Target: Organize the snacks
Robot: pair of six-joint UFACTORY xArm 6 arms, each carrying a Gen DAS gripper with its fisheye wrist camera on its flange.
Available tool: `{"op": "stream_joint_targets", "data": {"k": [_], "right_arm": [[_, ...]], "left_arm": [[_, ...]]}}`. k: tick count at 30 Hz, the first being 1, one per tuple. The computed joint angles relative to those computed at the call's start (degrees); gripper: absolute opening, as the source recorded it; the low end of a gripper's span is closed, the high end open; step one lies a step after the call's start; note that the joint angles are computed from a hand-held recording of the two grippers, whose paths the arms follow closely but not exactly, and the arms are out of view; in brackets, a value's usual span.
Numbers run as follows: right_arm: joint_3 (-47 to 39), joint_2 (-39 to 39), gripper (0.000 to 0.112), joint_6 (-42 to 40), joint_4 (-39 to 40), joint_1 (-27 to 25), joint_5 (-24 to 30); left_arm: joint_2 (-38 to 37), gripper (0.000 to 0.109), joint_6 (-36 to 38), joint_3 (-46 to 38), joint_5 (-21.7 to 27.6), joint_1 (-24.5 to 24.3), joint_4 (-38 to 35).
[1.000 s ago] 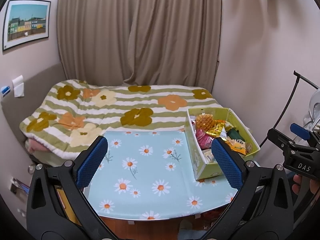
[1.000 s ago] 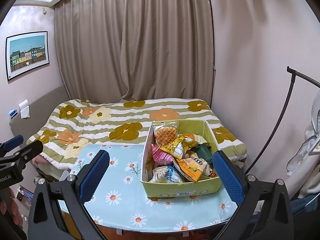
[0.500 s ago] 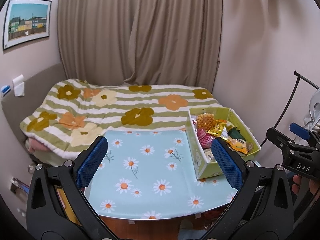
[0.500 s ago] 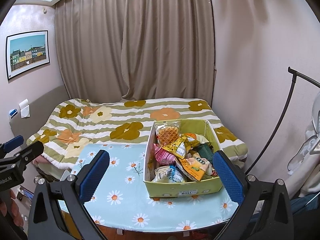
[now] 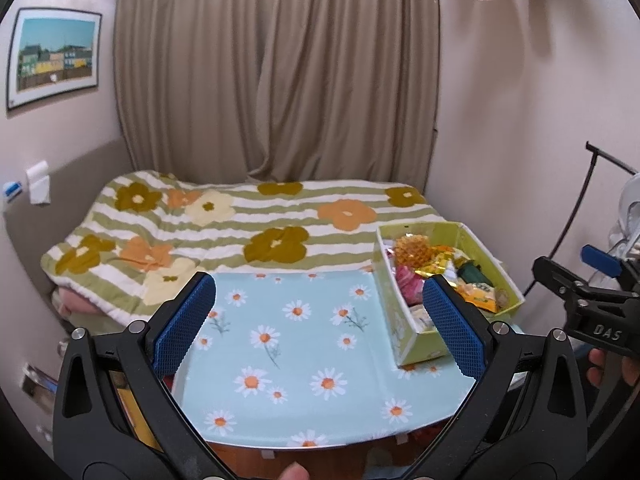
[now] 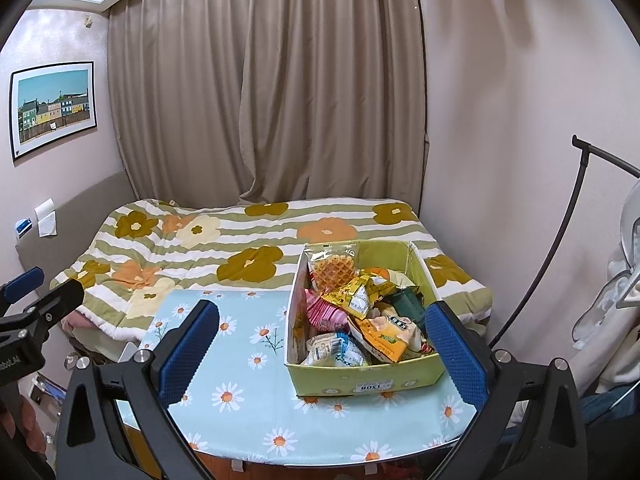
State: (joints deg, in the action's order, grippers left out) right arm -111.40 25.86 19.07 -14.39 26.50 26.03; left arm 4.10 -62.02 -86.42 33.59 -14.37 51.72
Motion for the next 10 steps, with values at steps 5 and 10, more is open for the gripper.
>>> {"op": "stream_joint_targets", "data": {"k": [5, 10], "right_arm": [[0.3, -0.3, 0.103, 0.9, -0.9, 0.3, 0.3], [-1.0, 0.2, 0.103, 0.5, -0.5, 0.5, 1.7]], "left_arm": [[1.3, 0.103, -1.3, -1.6, 4.8, -1.3, 2.4], [0.4, 0.103, -3.2, 0.4, 1.9, -0.3, 2.5]]}}
